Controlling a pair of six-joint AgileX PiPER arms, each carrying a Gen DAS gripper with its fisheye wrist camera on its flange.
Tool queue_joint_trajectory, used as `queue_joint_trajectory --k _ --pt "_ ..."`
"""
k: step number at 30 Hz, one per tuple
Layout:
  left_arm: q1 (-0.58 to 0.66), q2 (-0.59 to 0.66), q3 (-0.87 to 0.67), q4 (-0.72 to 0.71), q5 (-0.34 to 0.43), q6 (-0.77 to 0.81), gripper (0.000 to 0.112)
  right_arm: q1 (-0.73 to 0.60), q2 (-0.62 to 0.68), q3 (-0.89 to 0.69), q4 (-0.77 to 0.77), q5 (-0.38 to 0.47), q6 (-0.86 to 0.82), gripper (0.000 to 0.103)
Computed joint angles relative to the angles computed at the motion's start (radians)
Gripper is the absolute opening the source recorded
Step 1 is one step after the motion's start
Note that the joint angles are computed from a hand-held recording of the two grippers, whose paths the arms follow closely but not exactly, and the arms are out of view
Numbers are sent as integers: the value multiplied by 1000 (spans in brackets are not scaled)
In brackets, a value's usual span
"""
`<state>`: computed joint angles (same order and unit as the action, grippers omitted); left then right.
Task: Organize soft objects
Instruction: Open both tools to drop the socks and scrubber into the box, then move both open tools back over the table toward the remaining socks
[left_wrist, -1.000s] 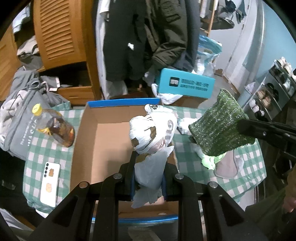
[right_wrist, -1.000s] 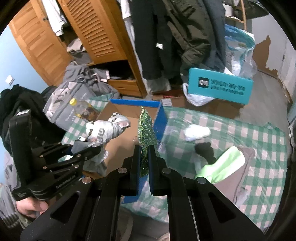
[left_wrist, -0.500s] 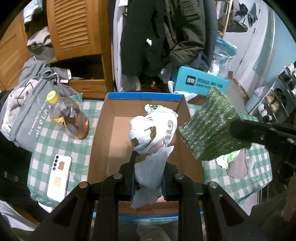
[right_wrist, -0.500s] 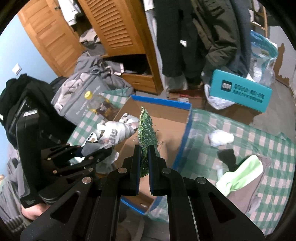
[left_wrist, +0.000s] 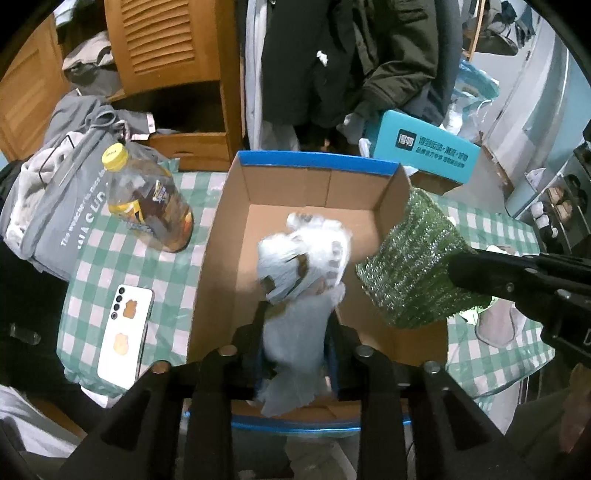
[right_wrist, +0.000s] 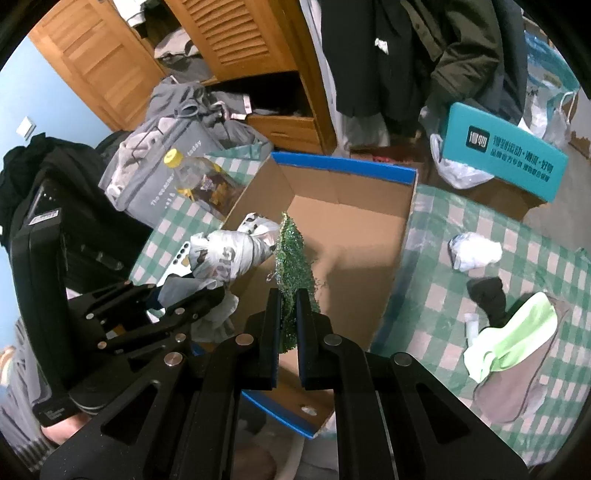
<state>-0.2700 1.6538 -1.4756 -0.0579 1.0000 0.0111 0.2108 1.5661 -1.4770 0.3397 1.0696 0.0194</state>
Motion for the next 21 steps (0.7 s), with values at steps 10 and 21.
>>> queue_joint_trajectory --k 10,21 --pt "-5 -3 -2 31 -8 -34 61 -6 3 15 -42 -9 35 43" --pt "-33 -3 -5 41 -3 -43 62 -23 -40 45 -90 -21 55 56"
